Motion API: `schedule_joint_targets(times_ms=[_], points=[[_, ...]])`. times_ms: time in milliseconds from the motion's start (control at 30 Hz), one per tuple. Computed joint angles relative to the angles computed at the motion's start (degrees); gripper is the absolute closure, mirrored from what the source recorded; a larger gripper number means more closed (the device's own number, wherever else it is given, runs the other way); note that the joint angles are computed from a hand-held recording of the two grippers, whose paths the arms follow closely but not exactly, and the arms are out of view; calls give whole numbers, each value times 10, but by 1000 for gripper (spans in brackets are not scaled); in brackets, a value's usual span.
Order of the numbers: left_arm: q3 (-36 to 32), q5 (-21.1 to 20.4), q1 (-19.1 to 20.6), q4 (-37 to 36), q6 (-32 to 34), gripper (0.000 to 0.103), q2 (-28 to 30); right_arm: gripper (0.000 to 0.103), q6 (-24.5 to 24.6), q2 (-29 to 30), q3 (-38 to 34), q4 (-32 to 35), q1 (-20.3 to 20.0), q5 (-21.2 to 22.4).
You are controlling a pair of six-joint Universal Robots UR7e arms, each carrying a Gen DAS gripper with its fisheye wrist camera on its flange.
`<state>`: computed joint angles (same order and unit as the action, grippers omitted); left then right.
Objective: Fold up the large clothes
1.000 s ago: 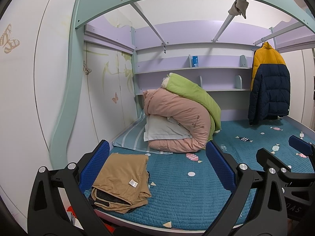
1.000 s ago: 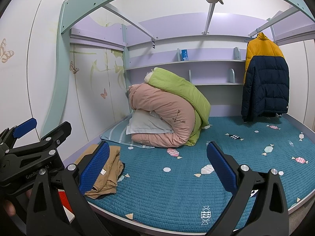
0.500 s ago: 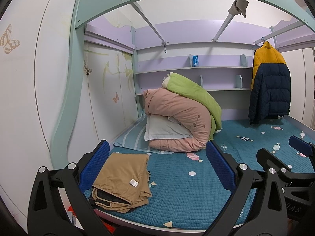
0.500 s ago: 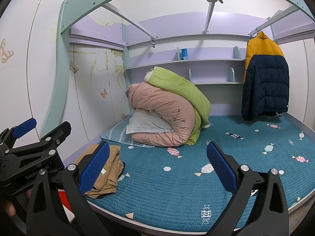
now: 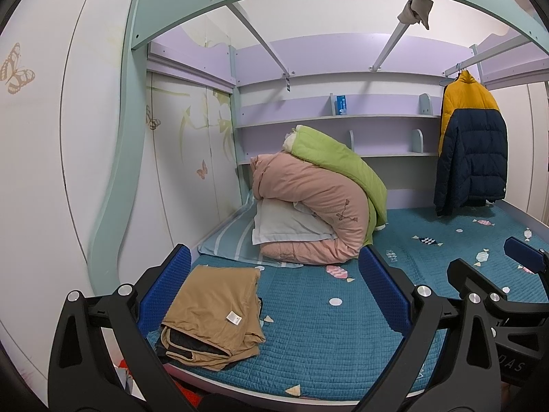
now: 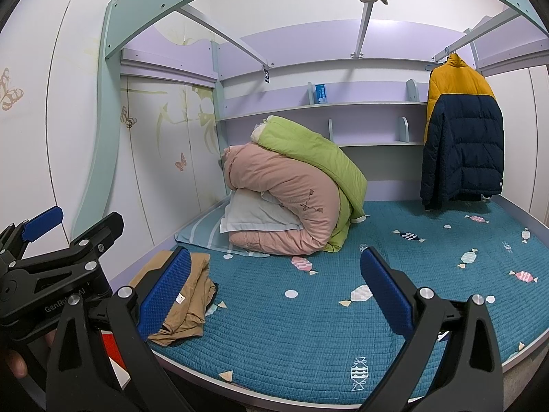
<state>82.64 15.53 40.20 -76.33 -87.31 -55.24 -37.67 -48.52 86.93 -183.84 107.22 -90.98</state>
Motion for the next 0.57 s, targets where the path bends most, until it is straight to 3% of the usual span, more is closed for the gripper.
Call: schedule_joint_targets(times_ms=[300, 567], points=[[26, -1, 6, -35, 21, 5, -9, 8, 4, 3, -3, 4, -4, -1], [-19, -13, 23, 21, 9, 5, 16, 8, 23, 20, -34, 42, -18, -8]])
